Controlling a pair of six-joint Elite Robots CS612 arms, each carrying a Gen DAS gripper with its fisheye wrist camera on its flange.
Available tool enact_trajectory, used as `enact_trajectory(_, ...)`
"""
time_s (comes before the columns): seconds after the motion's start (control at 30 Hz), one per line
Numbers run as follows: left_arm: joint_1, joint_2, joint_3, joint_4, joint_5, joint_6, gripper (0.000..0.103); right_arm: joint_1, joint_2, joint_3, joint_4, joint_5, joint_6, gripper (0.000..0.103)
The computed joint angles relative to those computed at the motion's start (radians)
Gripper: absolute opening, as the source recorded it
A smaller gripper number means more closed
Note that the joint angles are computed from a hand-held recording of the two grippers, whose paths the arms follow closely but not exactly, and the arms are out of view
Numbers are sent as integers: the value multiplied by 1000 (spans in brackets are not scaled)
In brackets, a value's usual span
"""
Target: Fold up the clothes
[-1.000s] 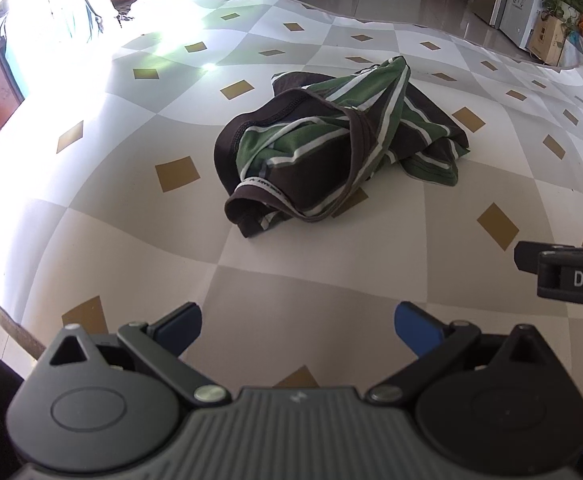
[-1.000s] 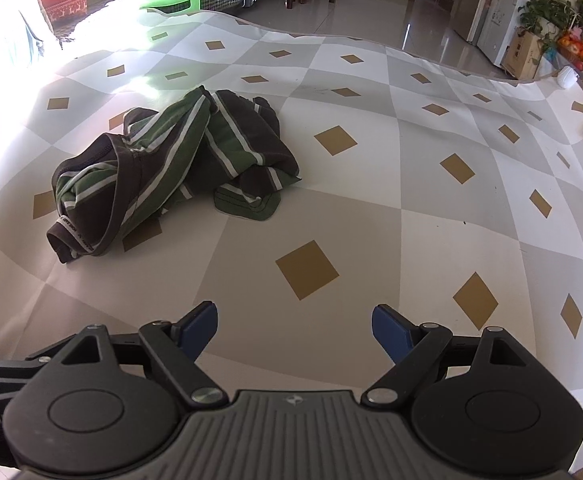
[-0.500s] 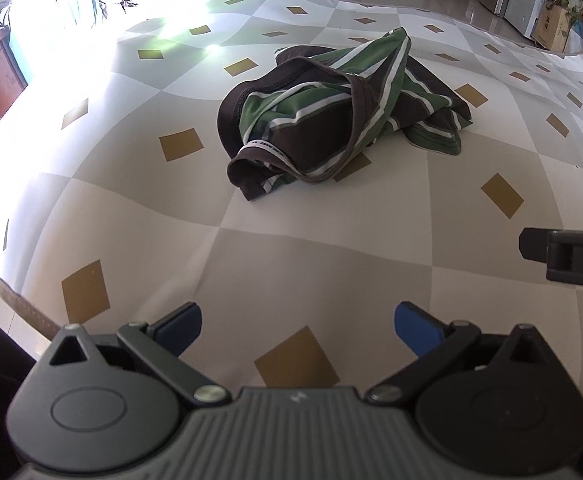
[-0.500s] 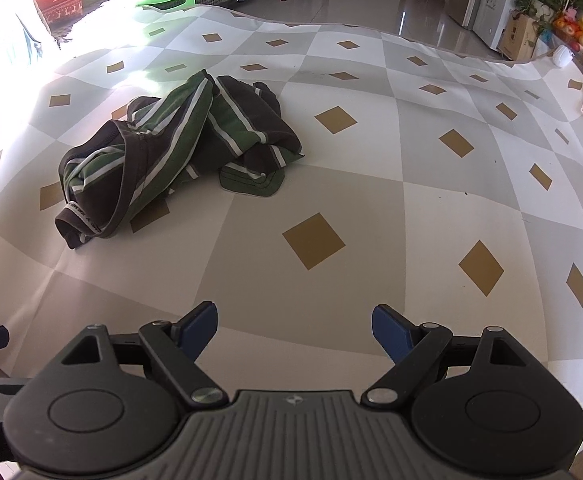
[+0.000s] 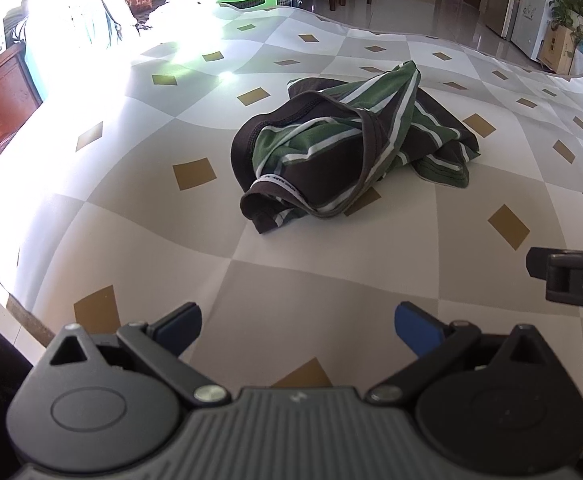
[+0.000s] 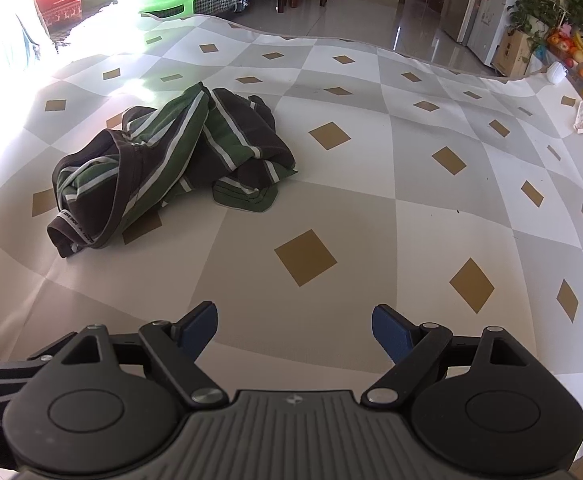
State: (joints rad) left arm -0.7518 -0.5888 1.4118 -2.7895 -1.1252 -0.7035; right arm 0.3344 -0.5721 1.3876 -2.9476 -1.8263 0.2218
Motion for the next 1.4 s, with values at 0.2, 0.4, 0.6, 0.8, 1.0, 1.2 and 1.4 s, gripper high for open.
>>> enact_trajectory(0.2, -1, 11, -24, -5, 9, 28, 103, 2, 5, -6, -21, -56, 19, 85)
enact_trajectory(0.4, -9, 25, -51, -17, 70, 73, 103, 3, 8, -13, -36, -100, 28, 85)
enact_trajectory(0.6, -12, 35, -71, -11, 106, 101, 103, -1, 11, -18, -41, -111, 64, 85)
enact_trajectory(0.8, -10, 43, -85, 7, 95, 108, 103, -2, 16, -28, -18, -128, 86, 85)
enact_trajectory(1.0, -9, 50, -95, 0, 82, 116, 103, 1, 24, -40, -3, -162, 77, 85)
enact_trajectory(1.2, -4, 56, -105, 0, 67, 107, 103, 2, 28, -47, 19, -167, 70, 85)
enact_trajectory(1.4, 0, 59, -110, -15, 57, 104, 103, 2, 30, -50, 22, -175, 73, 85)
